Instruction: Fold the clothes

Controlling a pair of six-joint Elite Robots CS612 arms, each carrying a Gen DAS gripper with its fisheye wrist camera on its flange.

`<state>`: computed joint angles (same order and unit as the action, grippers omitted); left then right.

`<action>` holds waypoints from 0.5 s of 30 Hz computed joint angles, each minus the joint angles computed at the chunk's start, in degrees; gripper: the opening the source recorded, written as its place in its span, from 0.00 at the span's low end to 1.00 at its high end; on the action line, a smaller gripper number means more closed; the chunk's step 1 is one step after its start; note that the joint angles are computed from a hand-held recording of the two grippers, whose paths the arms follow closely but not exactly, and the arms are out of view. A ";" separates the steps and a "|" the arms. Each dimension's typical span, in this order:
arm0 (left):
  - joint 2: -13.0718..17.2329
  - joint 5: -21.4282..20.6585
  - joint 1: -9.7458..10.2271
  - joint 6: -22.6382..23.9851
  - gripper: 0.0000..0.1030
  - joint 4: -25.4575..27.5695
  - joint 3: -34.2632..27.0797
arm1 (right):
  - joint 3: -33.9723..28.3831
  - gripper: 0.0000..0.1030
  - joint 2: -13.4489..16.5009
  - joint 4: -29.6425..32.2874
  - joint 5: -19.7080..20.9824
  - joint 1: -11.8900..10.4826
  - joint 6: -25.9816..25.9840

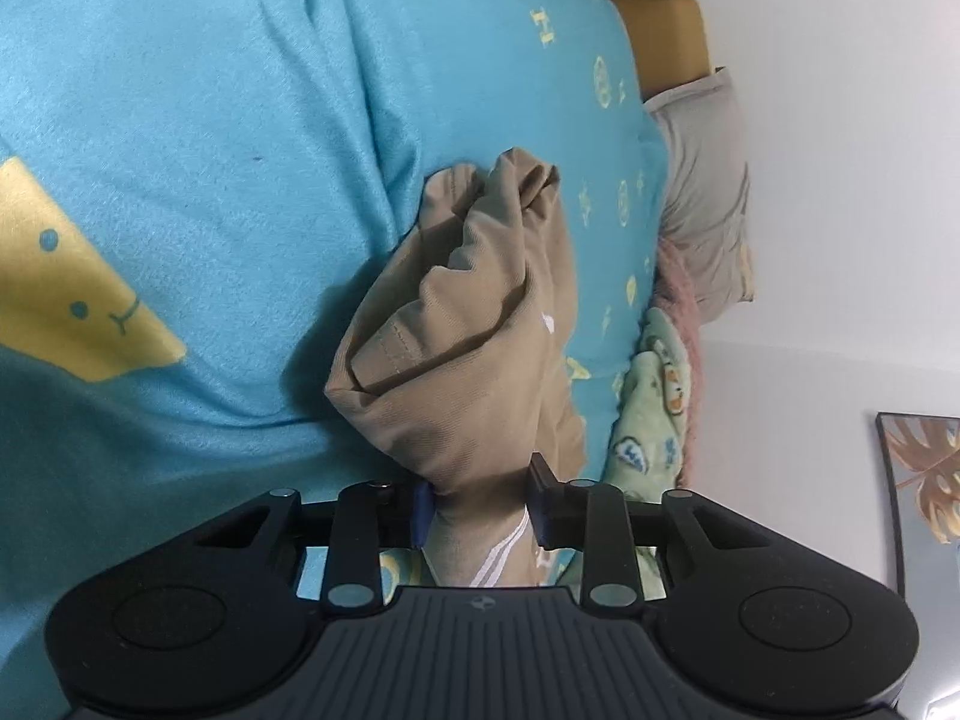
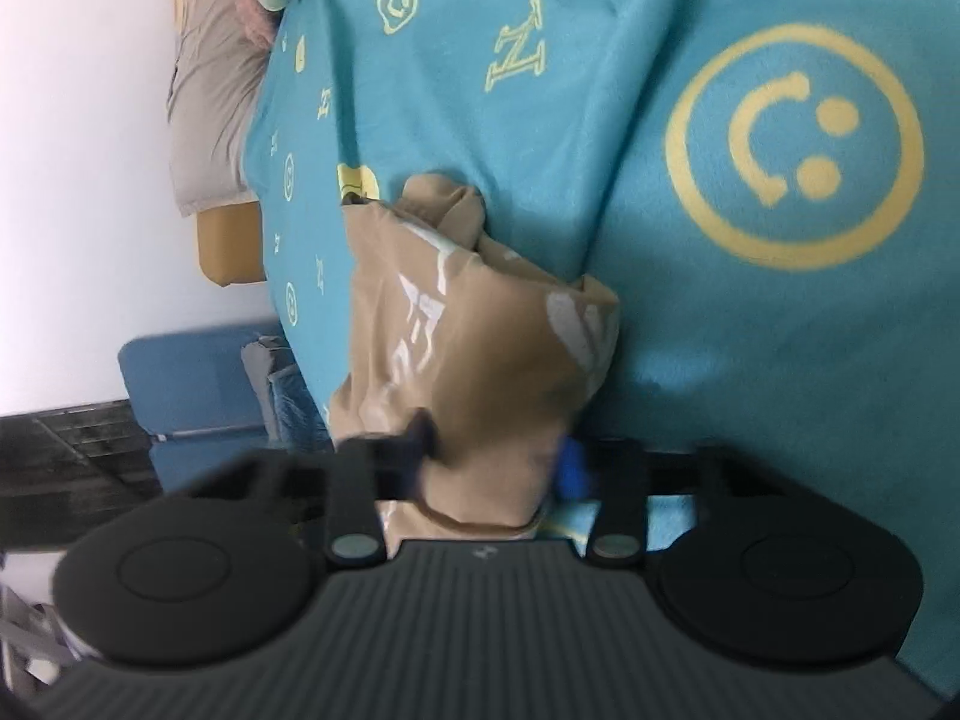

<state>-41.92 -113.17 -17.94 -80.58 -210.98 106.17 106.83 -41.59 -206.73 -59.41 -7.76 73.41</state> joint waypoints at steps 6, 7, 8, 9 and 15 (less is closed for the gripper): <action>0.52 -3.17 0.45 3.90 0.66 4.60 -1.82 | 0.01 0.21 -0.82 -5.08 -0.43 0.55 -6.42; 0.68 -3.31 0.45 4.03 0.66 4.64 -2.05 | 0.01 0.21 -0.86 -5.86 -0.13 0.40 -6.80; 0.91 -3.31 0.44 3.87 0.66 4.60 -2.26 | -0.02 0.20 -0.80 -6.63 0.07 0.23 -6.83; 1.20 -3.29 0.49 3.38 0.66 4.36 -2.43 | -0.06 0.20 -0.74 -7.40 0.24 0.05 -6.83; 2.86 -2.97 1.12 -2.73 0.52 0.18 -2.87 | 0.28 0.19 -1.01 -10.11 0.49 -0.49 -5.95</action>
